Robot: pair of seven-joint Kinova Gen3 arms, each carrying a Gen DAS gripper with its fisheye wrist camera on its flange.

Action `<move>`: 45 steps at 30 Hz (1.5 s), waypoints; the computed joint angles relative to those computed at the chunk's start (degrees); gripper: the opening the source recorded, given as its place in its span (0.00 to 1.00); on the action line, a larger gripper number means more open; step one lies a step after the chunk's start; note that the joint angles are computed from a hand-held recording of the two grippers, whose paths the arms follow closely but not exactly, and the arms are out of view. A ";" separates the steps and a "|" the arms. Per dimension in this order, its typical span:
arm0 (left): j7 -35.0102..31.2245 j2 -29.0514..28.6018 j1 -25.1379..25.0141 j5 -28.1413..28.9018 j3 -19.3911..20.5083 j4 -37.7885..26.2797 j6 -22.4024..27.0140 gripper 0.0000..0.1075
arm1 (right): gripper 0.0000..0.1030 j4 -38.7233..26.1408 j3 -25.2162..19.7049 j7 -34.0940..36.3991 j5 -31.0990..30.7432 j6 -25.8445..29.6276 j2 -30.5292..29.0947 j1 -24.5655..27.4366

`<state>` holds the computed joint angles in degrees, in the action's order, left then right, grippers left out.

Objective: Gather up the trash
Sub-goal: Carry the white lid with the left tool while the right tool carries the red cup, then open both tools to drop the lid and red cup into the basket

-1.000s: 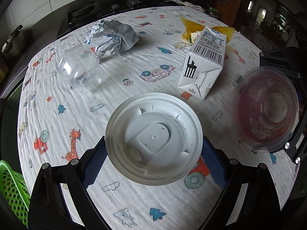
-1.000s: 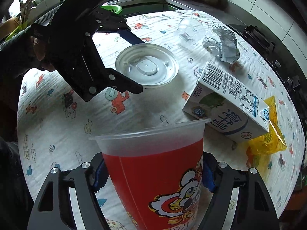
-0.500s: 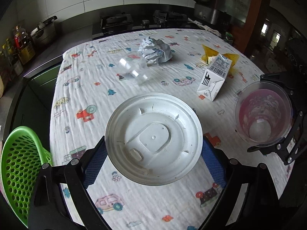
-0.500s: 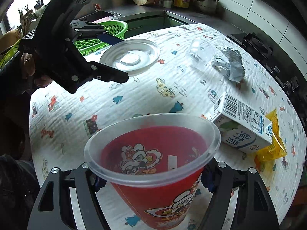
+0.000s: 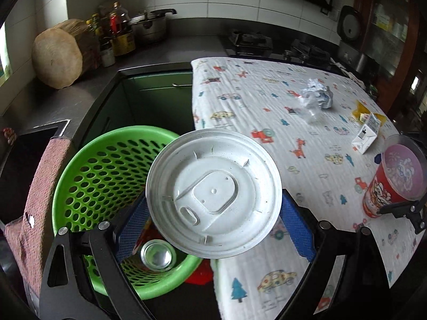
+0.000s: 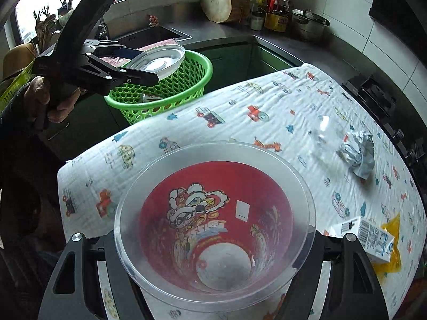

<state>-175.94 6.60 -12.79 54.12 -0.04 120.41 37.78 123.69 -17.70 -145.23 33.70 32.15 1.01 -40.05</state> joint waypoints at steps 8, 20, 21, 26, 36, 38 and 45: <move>6.50 8.21 -4.92 -4.88 -0.38 -6.15 -1.76 0.85 | 0.70 -9.72 3.33 1.33 0.32 -0.40 7.59 -2.09; 9.91 15.85 -11.26 -9.79 4.66 -9.88 0.45 0.87 | 0.70 -23.23 9.14 8.09 -4.48 0.37 16.36 -4.59; 9.84 16.20 -11.96 -9.76 4.79 -10.18 1.12 0.87 | 0.70 -24.42 9.46 8.84 -4.83 0.55 17.16 -4.80; 5.95 16.49 -15.97 -7.59 5.29 -10.09 3.97 0.89 | 0.70 -29.57 10.62 13.09 -7.54 0.67 20.88 -5.25; -0.65 14.58 -19.17 -3.98 2.48 -8.54 6.95 0.90 | 0.70 -41.30 13.81 17.65 -12.03 3.08 29.27 -7.08; -1.73 14.52 -19.74 -3.36 1.92 -8.37 7.83 0.90 | 0.70 -44.15 13.93 18.75 -13.17 4.83 31.30 -7.03; -3.99 14.15 -20.45 -2.26 0.34 -7.75 9.76 0.90 | 0.74 -53.79 13.45 22.80 -19.32 11.18 38.38 -5.81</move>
<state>-179.94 20.74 -33.24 51.86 0.30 112.65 47.54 69.90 -4.25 -122.43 14.39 43.33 39.38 -45.86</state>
